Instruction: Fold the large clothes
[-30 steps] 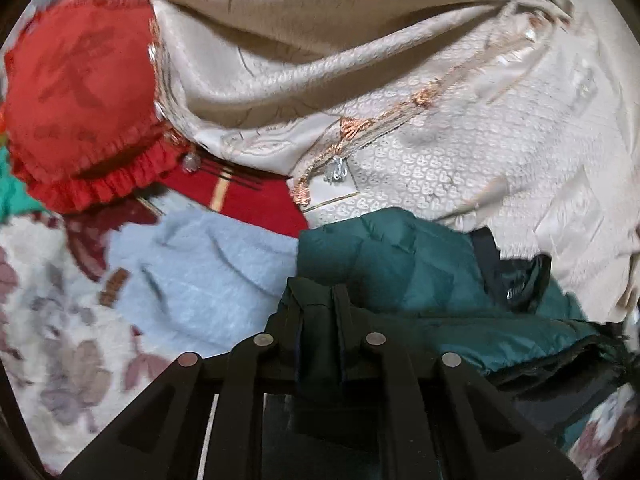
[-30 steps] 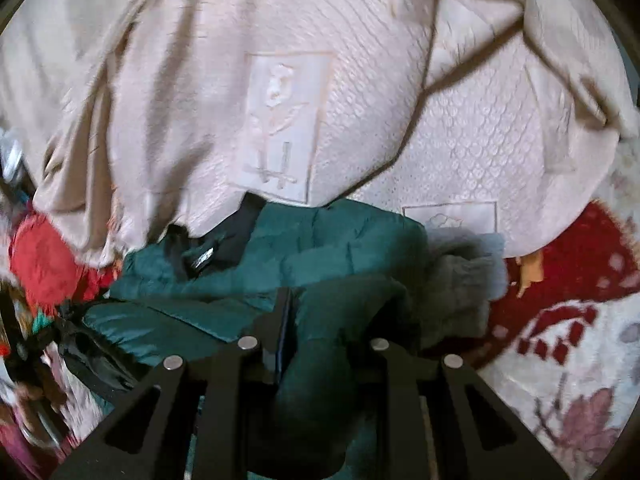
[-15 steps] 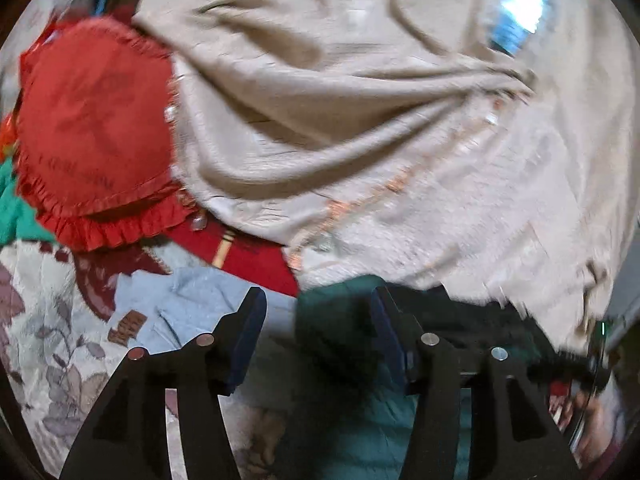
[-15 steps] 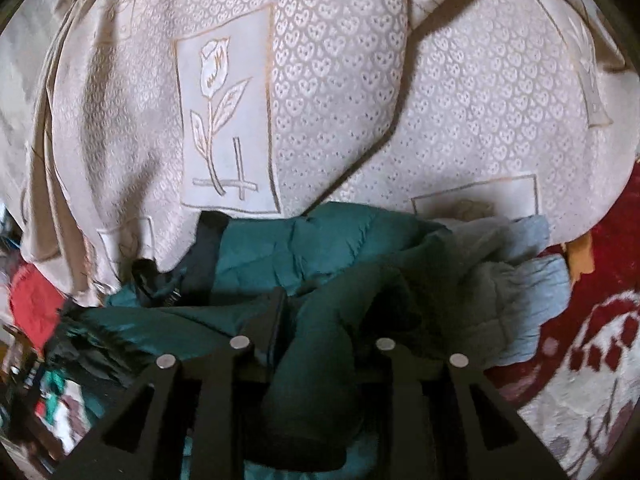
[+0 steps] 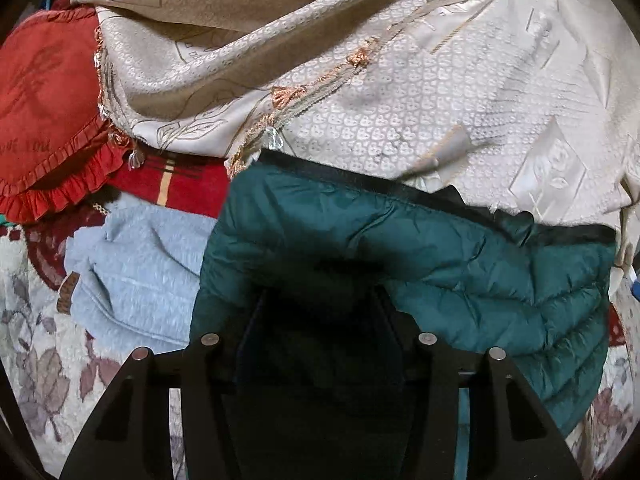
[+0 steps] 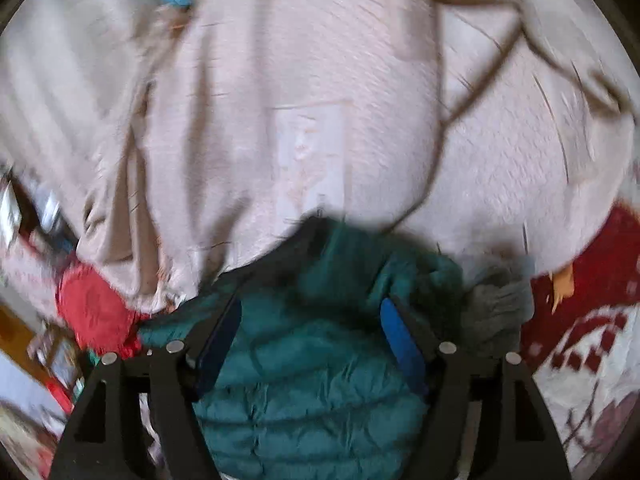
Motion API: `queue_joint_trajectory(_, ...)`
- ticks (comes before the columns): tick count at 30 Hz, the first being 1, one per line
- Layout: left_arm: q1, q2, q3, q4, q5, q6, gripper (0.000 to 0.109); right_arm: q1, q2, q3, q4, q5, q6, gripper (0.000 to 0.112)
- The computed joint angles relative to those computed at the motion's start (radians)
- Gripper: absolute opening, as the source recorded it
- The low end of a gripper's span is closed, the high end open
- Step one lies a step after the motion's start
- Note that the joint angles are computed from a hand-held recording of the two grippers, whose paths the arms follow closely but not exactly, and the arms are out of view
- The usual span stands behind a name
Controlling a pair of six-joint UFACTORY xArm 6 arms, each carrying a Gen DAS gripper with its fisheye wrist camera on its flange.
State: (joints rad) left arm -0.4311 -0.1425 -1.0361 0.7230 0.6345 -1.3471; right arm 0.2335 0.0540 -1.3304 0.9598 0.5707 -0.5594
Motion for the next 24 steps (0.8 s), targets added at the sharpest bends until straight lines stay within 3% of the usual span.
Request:
queue_joint_trajectory(2,0.002,0.017,-0.021,0.008,0.015,0.003,0.034,0.033,-0.015,0.024,-0.026,-0.01,-0.066,0.079)
queue_joint_trajectory(4,-0.001,0.032,-0.04,0.014,0.035,0.008,0.033,0.059,0.017,0.001,-0.126,0.005,-0.042,0.079)
queue_joint_trajectory(11,-0.001,0.087,-0.091,0.025,0.084,0.034,0.034,0.123,0.255,-0.169,-0.53,-0.102,0.234,0.079)
queue_joint_trajectory(18,0.016,0.156,-0.145,0.021,0.093,0.053,0.034,0.132,0.376,-0.26,-0.689,-0.141,0.366,0.084)
queue_joint_trajectory(24,0.009,0.183,-0.171,0.027,0.116,0.062,0.035,0.122,0.344,-0.259,-0.663,-0.086,0.354,0.084)
